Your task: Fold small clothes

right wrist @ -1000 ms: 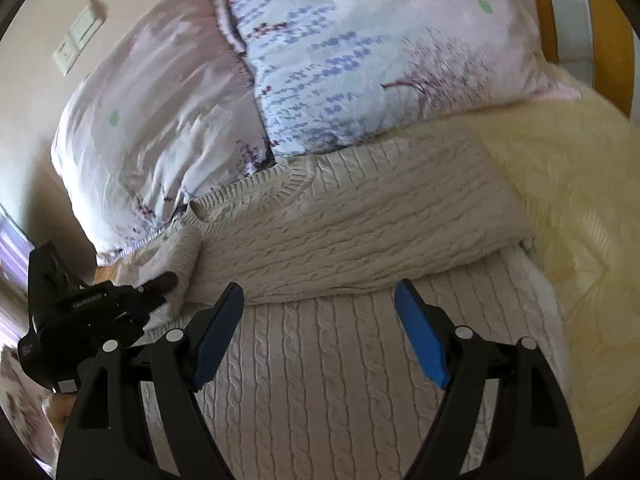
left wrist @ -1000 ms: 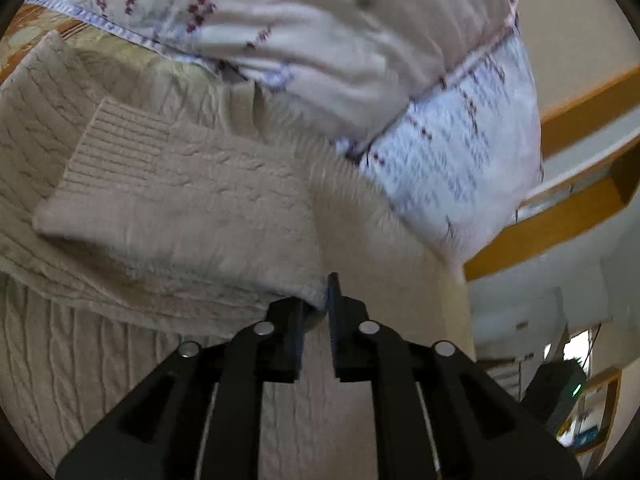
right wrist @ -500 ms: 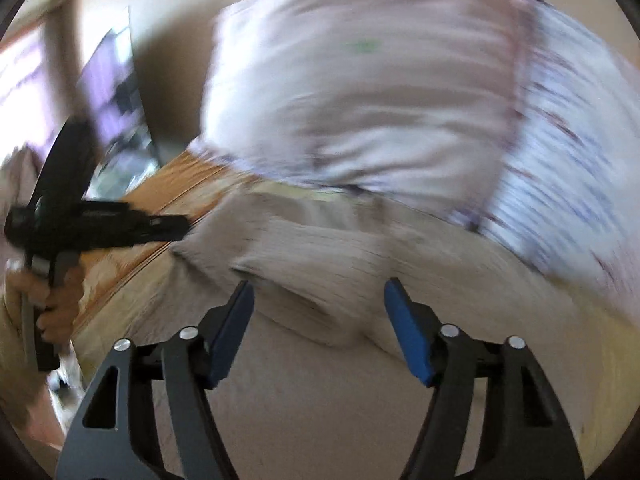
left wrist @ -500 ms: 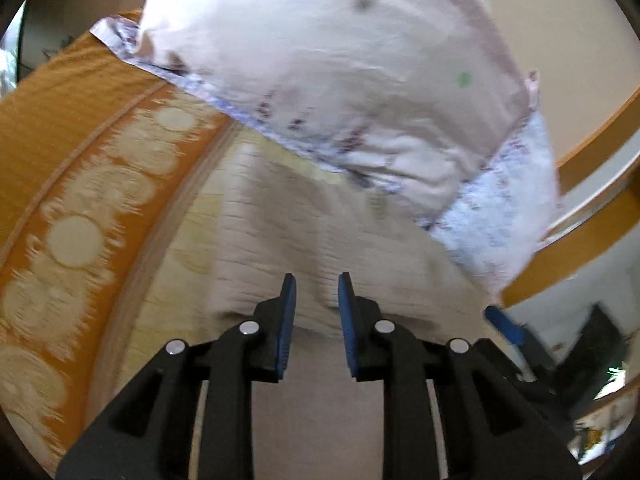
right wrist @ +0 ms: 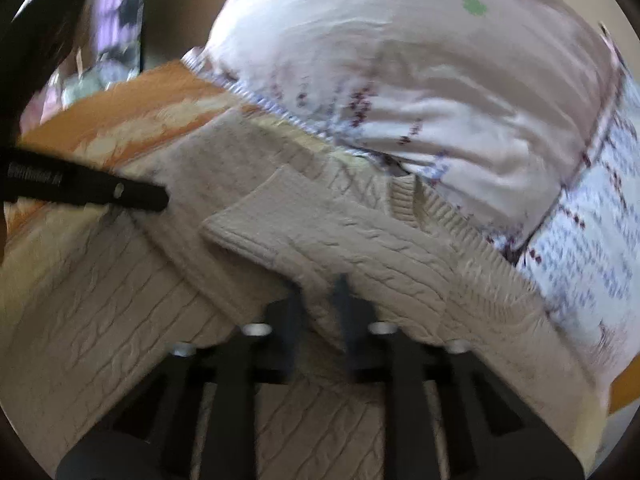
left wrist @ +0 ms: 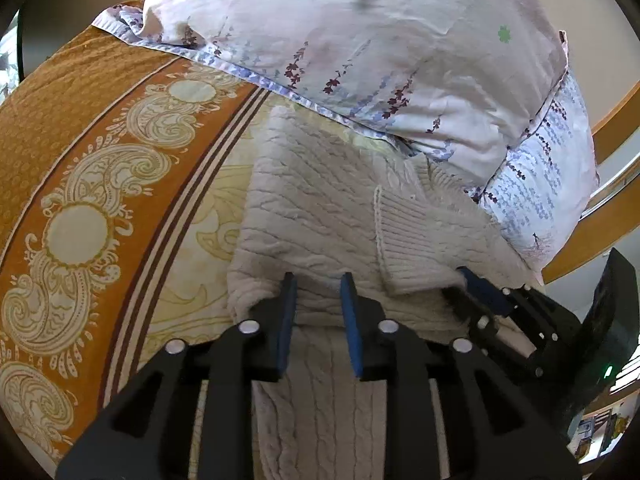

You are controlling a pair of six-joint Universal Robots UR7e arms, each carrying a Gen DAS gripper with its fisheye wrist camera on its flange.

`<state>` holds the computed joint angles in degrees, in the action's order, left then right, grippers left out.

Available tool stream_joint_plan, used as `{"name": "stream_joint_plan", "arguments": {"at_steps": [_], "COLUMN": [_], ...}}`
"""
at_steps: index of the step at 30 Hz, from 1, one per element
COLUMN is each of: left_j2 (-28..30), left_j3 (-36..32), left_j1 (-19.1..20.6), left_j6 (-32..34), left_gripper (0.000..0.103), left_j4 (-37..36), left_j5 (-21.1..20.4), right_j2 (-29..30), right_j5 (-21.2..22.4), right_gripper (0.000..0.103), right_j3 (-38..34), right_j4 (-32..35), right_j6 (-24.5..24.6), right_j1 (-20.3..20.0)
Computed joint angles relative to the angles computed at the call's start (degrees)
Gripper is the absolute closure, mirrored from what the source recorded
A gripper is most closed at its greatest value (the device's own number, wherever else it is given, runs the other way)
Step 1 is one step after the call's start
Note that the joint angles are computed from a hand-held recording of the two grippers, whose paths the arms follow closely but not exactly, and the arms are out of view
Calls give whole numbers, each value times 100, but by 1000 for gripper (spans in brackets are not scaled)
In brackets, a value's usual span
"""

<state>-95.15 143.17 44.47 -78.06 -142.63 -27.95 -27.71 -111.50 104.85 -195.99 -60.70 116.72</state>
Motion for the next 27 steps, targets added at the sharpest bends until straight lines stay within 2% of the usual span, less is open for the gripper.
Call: {"name": "stream_joint_plan", "arguments": {"at_steps": [5, 6, 8, 9, 10, 14, 15, 16, 17, 18, 23, 25, 27], "left_j2": [161, 184, 219, 246, 262, 310, 286, 256, 226, 164, -115, -210, -259], "left_j3": [-62, -68, -86, -106, -125, -151, -140, -124, -125, -132, -198, -200, -172], "left_j1": [20, -8, -54, -92, -110, -193, -240, -284, -320, -401, -718, -790, -795], "left_j6": [227, 253, 256, 261, 247, 336, 335, 328, 274, 152, -677, -946, -995], "left_gripper": [63, 59, 54, 51, 49, 48, 48, 48, 48, 48, 47, 47, 47], "left_j4": [-234, -222, -153, -74, -1, 116, 169, 230, 342, 617, 2042, 2445, 2540], "left_j5": [8, 33, 58, 71, 77, 16, -9, -26, -28, -20, 1, -88, -204], "right_j2": [-484, -633, -1110, -1213, -1398, -1872, -2003, -2177, -2277, -2364, -2489, -2389, -2297], "right_j5": [553, 655, 898, 923, 935, 776, 949, 1315, 1465, 1627, 2226, 2077, 2205], "right_gripper": [95, 95, 95, 95, 95, 88, 87, 82, 67, 59, 59, 59, 59], "right_j3": [271, 351, 566, 608, 669, 646, 662, 678, 670, 690, 380, 174, 12], "right_j4": [-471, -565, -493, -420, -201, 1249, 1494, 1746, 1830, 1823, 2199, 2447, 2801], "right_j6": [1163, 1527, 2665, 2984, 3429, 4409, 4626, 4841, 4984, 5093, 5454, 5435, 5461], "right_j1": [-239, -331, -683, -784, -969, -1453, -1585, -1754, -1834, -1906, -2156, -2118, -2158]}}
